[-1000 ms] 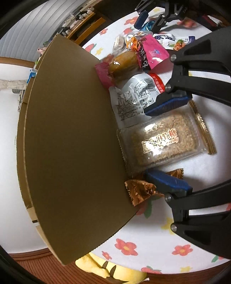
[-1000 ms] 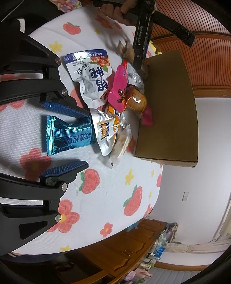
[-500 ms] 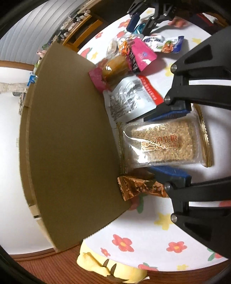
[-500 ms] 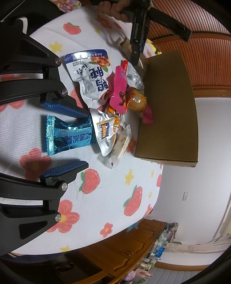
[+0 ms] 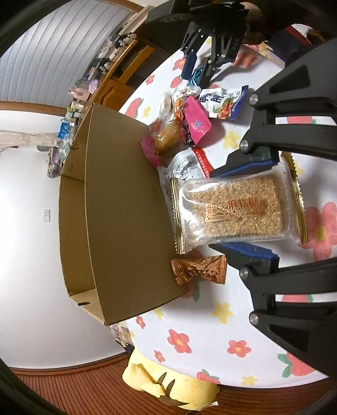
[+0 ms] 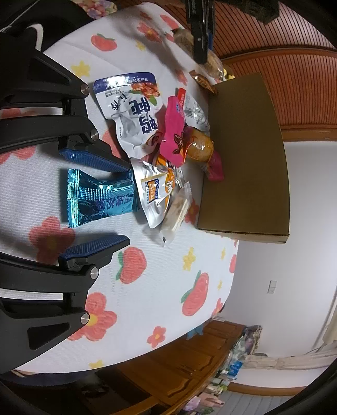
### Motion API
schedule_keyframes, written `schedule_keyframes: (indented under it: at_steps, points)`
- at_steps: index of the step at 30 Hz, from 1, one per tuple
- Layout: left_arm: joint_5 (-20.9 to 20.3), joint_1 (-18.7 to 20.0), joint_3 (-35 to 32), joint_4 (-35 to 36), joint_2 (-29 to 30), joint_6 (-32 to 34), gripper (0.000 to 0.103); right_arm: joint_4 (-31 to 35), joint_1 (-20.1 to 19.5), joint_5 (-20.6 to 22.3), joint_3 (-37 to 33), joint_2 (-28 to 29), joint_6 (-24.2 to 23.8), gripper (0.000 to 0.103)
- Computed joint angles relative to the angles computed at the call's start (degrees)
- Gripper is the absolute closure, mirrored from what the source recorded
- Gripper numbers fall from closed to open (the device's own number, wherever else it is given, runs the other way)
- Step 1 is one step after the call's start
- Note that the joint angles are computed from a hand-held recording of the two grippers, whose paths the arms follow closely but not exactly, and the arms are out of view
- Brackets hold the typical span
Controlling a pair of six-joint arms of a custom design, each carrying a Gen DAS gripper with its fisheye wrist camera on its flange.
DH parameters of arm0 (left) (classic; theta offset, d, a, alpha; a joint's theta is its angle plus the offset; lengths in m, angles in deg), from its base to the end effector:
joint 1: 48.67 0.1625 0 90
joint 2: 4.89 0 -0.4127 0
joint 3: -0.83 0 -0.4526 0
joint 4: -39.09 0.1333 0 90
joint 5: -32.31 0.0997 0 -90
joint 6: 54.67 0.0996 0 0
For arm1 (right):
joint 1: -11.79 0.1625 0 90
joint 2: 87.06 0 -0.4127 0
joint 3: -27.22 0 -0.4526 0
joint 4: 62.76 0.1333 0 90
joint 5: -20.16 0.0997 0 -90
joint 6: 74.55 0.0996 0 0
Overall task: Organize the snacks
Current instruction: 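Grasp the sesame bar pack with the left gripper while the right gripper grasps the blue candy, then carry the sesame bar and blue candy over the box and release both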
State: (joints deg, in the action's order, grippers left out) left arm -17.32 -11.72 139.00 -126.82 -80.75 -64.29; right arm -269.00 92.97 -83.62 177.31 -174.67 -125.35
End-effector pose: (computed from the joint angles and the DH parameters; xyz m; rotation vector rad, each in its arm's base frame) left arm -0.2214 -0.4141 0.1116 0.8421 2.4175 -0.7494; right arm 0.0526 -0.3758 0.1967 0.7020 -2.2285 0.8856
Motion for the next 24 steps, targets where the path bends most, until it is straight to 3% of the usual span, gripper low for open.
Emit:
schedule_keyframes:
  at_steps: [2,6,8,17,24]
  points:
    - [0.1,-0.3,0.4,0.0,-0.8,0.1,0.059,0.6,0.0,0.0,0.0,-0.3,0.2,0.054]
    - [0.0,-0.8,0.9,-1.1,-0.6,-0.1,0.059,5.2,0.7,-1.0,-0.3,-2.5,1.3,0.076]
    - [-0.3,-0.9,1.1,-1.6,-0.7,-0.1,0.059,7.4,1.0,-1.5,-0.4,-3.5,1.6,0.080]
    - [0.0,-1.6,1.4,-2.1,-1.6,-0.4,0.059,12.1,1.8,-1.1,1.4,-10.3,3.7,0.082]
    - [1.1,-1.7,0.7,-2.4,-2.9,0.5,0.059,13.2,5.9,-1.7,0.1,-12.1,4.5,0.082]
